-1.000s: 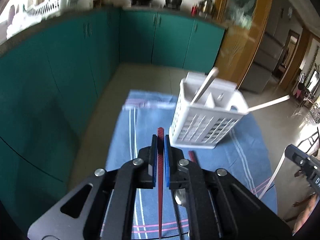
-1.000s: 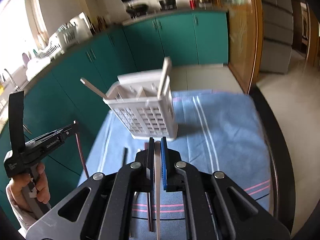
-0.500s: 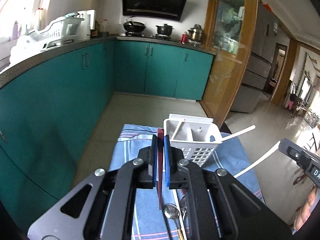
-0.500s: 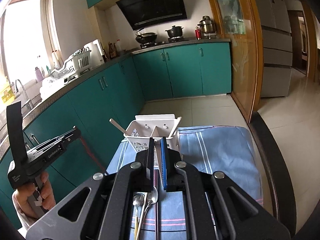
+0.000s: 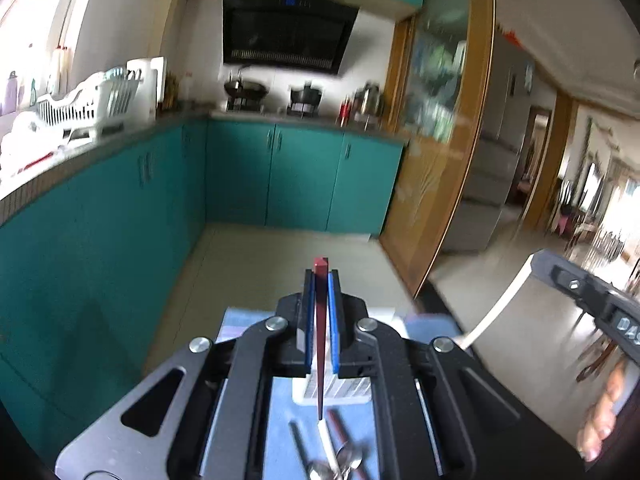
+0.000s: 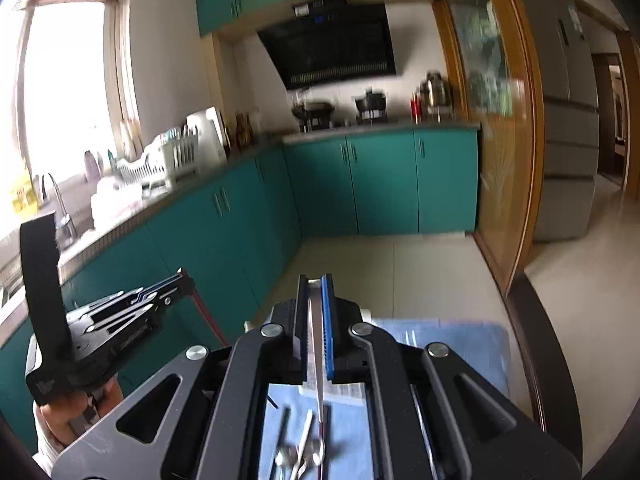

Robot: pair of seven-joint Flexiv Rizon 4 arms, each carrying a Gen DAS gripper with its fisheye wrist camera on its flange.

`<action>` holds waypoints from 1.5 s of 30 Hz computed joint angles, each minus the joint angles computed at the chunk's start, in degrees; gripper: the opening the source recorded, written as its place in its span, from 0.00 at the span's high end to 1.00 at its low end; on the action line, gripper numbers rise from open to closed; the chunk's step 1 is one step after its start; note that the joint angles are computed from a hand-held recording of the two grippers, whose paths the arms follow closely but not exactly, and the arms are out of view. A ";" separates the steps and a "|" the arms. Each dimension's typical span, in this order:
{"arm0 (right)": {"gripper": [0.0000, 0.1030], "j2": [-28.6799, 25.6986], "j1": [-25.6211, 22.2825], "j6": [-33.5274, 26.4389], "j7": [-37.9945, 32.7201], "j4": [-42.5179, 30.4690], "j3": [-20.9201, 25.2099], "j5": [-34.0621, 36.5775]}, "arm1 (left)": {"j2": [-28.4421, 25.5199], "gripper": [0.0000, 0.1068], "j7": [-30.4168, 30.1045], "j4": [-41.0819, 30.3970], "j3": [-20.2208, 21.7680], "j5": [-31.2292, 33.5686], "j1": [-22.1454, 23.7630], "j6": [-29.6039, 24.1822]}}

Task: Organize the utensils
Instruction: 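Carry both chopsticks over the white holder and open both tools to release them, then return both tools to the chopsticks lying beside the holder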

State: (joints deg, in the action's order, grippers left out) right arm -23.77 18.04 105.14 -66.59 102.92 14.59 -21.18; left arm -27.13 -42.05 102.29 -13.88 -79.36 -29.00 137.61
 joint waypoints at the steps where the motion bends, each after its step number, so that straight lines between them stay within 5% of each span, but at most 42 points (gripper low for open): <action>1: 0.93 -0.32 0.22 0.24 0.12 -1.20 -0.36 0.19 | 0.64 0.94 -1.68 0.29 0.35 1.90 0.38 -0.52; 6: 0.93 -1.68 7.97 0.54 0.94 -6.22 -9.79 4.60 | 0.99 0.94 -9.34 -0.74 2.73 8.56 1.32 -0.78; 14: 0.93 -8.23 18.20 0.47 1.00 -14.51 -23.04 11.05 | -6.40 0.94 -1.48 -11.77 1.06 1.82 2.89 2.31; 20: 0.93 -12.32 12.41 -1.38 1.19 -14.66 -15.03 8.82 | -11.11 0.94 0.13 -14.87 -1.96 -1.84 5.38 3.18; 26: 0.93 -12.21 11.95 -2.54 2.48 -12.30 -14.94 8.72 | -10.90 0.93 -2.41 -11.82 -3.13 -3.40 6.91 1.98; 28: 0.81 -11.59 11.56 -1.84 2.56 -11.34 -14.66 8.55 | -10.42 0.93 -3.26 -10.65 -2.73 -3.17 6.68 3.01; 31: 0.68 -9.66 13.45 1.32 2.22 -8.28 -17.45 10.13 | -8.81 0.81 -6.30 -7.37 -1.71 -1.05 6.26 3.82; 36: 0.67 -4.09 13.28 6.89 -1.08 -0.44 -17.42 12.99 | -5.00 0.64 -12.21 0.52 0.28 0.66 4.39 7.09; 39: 0.67 -0.16 8.40 11.20 -3.10 7.01 -12.52 12.73 | -2.45 0.60 -12.74 6.55 -0.05 -2.80 2.94 8.04; 42: 0.67 1.05 -2.61 13.96 1.13 14.84 -3.15 4.83 | -1.64 0.56 -13.01 12.04 -1.05 -6.60 1.77 6.31; 45: 0.67 -2.07 -7.68 7.64 5.28 17.87 0.89 -4.53 | -3.27 0.56 -13.26 14.80 -2.82 -10.67 1.74 1.44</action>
State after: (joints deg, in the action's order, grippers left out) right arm -25.85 10.36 112.78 -61.31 120.79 15.48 -25.70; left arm -30.40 -55.31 117.09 -16.70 -90.04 -27.27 139.05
